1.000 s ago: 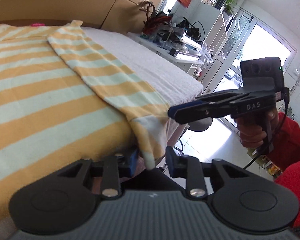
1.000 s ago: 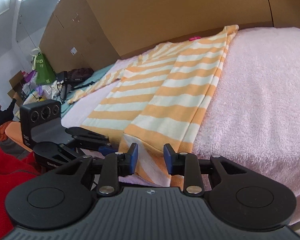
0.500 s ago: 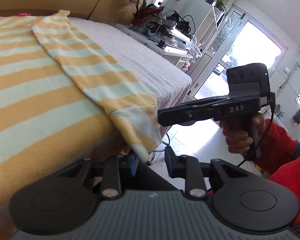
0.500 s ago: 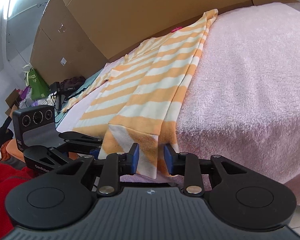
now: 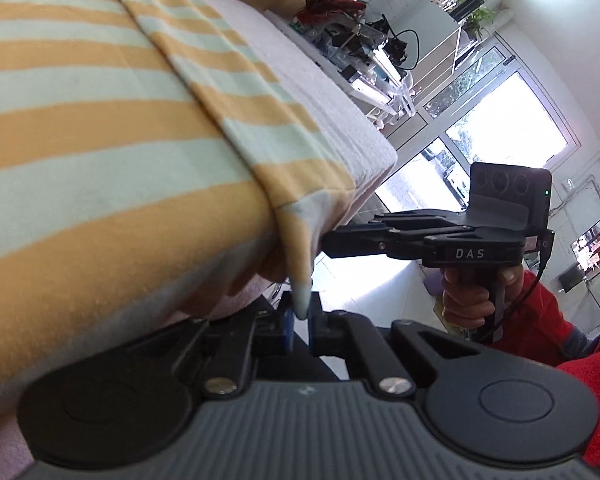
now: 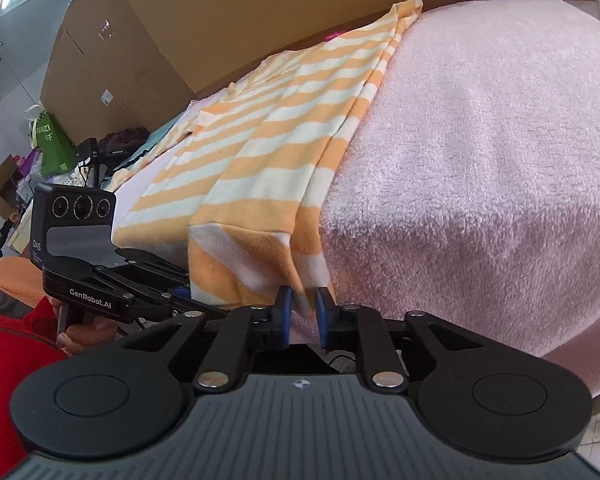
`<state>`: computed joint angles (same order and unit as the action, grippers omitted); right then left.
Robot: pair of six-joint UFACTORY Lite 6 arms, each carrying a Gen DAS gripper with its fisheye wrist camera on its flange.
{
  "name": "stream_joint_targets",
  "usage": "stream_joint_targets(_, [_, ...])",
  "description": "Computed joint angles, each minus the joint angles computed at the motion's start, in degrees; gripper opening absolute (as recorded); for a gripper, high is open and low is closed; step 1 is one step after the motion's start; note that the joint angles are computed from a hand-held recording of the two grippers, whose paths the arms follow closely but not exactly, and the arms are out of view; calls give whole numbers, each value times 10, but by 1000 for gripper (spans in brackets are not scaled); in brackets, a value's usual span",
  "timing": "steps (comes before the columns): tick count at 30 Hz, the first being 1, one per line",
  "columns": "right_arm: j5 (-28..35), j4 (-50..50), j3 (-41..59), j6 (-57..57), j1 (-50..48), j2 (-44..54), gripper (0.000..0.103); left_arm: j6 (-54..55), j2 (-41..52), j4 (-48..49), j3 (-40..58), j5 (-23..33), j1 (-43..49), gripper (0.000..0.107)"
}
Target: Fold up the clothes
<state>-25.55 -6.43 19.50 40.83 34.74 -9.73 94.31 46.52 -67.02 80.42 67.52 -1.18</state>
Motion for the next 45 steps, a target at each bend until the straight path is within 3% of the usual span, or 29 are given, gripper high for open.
stream_joint_targets(2, [6,13,-27,-12,5,-60,27,10,-16,2,-11,9,18,66])
stream_joint_targets(3, [6,12,-39,-13,4,-91,30,19,-27,3,-18,16,27,72])
stream_joint_targets(7, [-50,-52,-55,44,-20,-140,32,43,-80,28,-49,15,45,72])
stream_joint_targets(11, [-130,-100,13,106,-43,9,32,78,-115,19,-68,28,39,61])
stream_joint_targets(13, [-157,-117,22,132,-62,51,14,68,-106,6,-55,23,17,61])
stream_joint_targets(15, [-156,-140,14,169,-80,40,13,58,-95,12,-46,-3,-5,49])
stream_joint_targets(17, [-113,-100,14,123,-59,-2,24,52,-88,30,-40,-13,-6,47])
stream_joint_targets(21, [-150,-57,41,85,-61,29,51,63,-109,30,-43,20,32,48])
stream_joint_targets(22, [-142,-57,58,89,-68,55,48,70,-119,20,-44,36,41,48])
stream_joint_targets(24, [-125,-61,94,101,-84,103,27,89,-124,-8,-39,74,47,53])
stream_joint_targets(26, [-143,-121,119,167,-125,121,30,100,-115,-40,-26,98,36,65])
stream_joint_targets(30, [-152,-265,239,296,-188,222,30,74,-56,-54,26,46,-32,63])
stream_joint_targets(31, [-123,-278,268,307,-193,244,23,56,-27,-44,57,59,-36,58])
stream_joint_targets(33, [-72,-278,302,313,-204,266,0,57,-17,-40,64,63,-35,56])
stream_joint_targets(35, [-38,-255,318,291,-217,266,0,65,-30,-34,51,56,-34,57])
stream_joint_targets(37, [-37,-267,345,286,-220,271,15,70,-43,-31,44,54,-36,58])
stream_joint_targets(39, [-38,-308,394,314,-221,297,15,89,-57,-40,41,58,-31,59])
stream_joint_targets(40, [-16,-341,437,347,-220,326,16,94,-59,-45,47,61,-28,67])
stream_joint_targets(42, [39,-423,533,427,-221,393,15,82,-52,-56,67,43,-37,74])
stream_joint_targets(43, [55,-440,569,442,-227,424,0,66,-46,-56,79,29,-45,73])
stream_joint_targets(45, [44,-451,607,476,-252,458,0,44,-26,-51,95,15,-54,70])
